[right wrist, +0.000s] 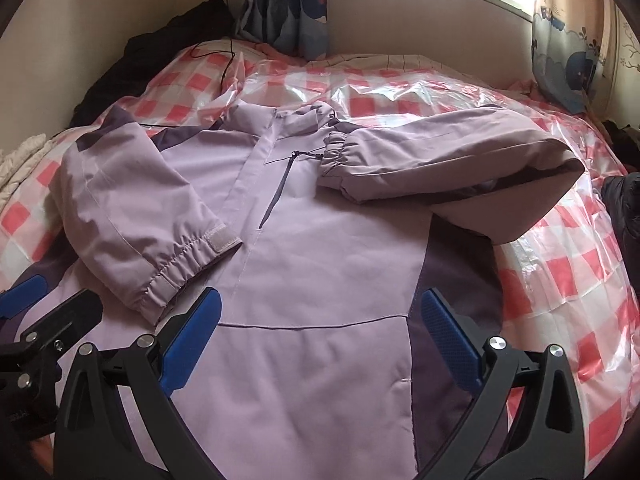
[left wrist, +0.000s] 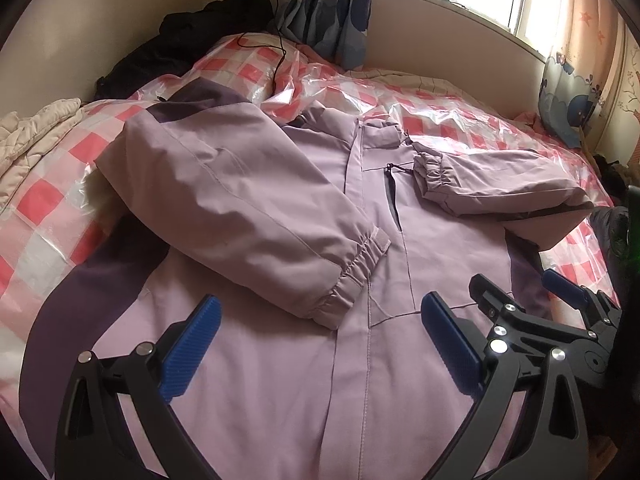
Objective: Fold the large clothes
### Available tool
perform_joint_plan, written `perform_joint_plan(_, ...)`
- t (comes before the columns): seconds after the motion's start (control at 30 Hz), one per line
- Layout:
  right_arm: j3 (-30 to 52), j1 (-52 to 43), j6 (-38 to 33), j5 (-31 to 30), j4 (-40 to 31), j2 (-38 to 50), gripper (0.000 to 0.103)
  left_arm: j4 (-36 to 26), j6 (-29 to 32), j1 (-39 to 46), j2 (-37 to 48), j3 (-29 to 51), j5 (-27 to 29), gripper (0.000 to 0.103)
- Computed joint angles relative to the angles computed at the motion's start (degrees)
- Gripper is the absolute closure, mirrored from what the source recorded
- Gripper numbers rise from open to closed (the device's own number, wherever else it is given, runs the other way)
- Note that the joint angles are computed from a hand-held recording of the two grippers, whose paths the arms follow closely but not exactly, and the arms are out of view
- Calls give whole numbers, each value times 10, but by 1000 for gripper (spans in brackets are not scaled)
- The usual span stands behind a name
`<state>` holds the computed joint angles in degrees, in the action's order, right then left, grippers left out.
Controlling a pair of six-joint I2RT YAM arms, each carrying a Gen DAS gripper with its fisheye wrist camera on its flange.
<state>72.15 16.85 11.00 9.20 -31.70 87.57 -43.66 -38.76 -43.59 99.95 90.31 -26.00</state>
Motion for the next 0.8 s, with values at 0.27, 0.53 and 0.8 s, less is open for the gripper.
perform_joint_plan(0.27, -15, -4, 8, -5, 24, -23, 6, -7, 19, -12, 7, 15, -25, 7)
perform_joint_plan(0.53, -17, -4, 6, -12, 26, -19, 6, -11, 16, -15, 11, 20, -29, 7)
perform_joint_plan(0.8, -19, -7, 6, -18, 29, -16, 6, -9, 17, -14, 10, 18, -26, 7)
